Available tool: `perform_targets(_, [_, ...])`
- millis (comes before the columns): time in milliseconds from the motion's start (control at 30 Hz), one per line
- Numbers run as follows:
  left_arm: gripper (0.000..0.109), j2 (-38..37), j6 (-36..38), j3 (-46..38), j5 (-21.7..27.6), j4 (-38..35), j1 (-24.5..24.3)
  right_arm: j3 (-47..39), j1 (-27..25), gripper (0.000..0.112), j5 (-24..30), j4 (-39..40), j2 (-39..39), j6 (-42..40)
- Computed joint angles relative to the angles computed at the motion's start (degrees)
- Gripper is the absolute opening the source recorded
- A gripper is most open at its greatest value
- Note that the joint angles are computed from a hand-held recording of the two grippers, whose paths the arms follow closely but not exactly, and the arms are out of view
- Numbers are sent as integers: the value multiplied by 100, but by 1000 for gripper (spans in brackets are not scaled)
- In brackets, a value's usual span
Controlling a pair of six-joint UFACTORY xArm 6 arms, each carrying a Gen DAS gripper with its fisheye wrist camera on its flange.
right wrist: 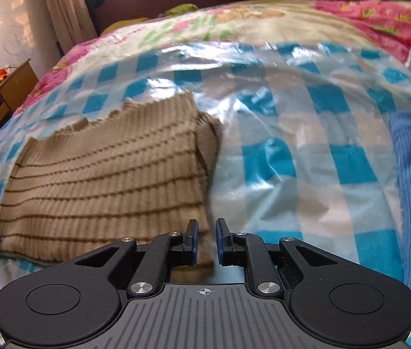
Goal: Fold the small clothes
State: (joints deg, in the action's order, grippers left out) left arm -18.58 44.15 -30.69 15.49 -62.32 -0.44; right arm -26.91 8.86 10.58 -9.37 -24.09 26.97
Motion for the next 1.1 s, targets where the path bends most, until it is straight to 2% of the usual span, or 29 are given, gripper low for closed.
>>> perform_targets(67, [15, -55, 41, 50, 21, -132, 46, -234, 195, 15, 34, -246, 111, 184])
perform_targets(200, [15, -138, 119, 121, -53, -565, 88, -815, 780, 16, 97, 532, 600, -520])
perform_targets(267, [22, -220, 335, 179, -240, -896, 18, -1228, 1082, 17, 170, 879, 963, -854])
perform_targets(300, [29, -243, 499, 185, -241, -1095, 20, -1471, 1226, 17, 213, 977, 1179, -959])
perform_targets(400, [32, -228, 867, 169, -80, -1597, 107, -2301, 1605, 19, 409, 951, 1908, -1093])
perform_targets(567, [37, -126, 1237, 127, 424, -1822, 258, -3893, 2043, 26, 941, 861, 3198, -1128])
perform_targets(667, [40, -51, 1443, 78, 716, -1917, 357, -4981, 2236, 36, 1445, 635, 3995, -920])
perform_targets(900, [42, 33, 1526, 11, 1255, -1965, 642, -7421, 2521, 40, 2818, 118, 5696, -395])
perform_targets(1033, [43, 57, 1566, -7, 1357, -1928, 661, -8715, 2664, 43, 3792, -454, 6553, -243])
perform_targets(1100, [44, 70, 1565, -18, 1403, -1923, 688, -9121, 2725, 48, 4066, -644, 6832, -273])
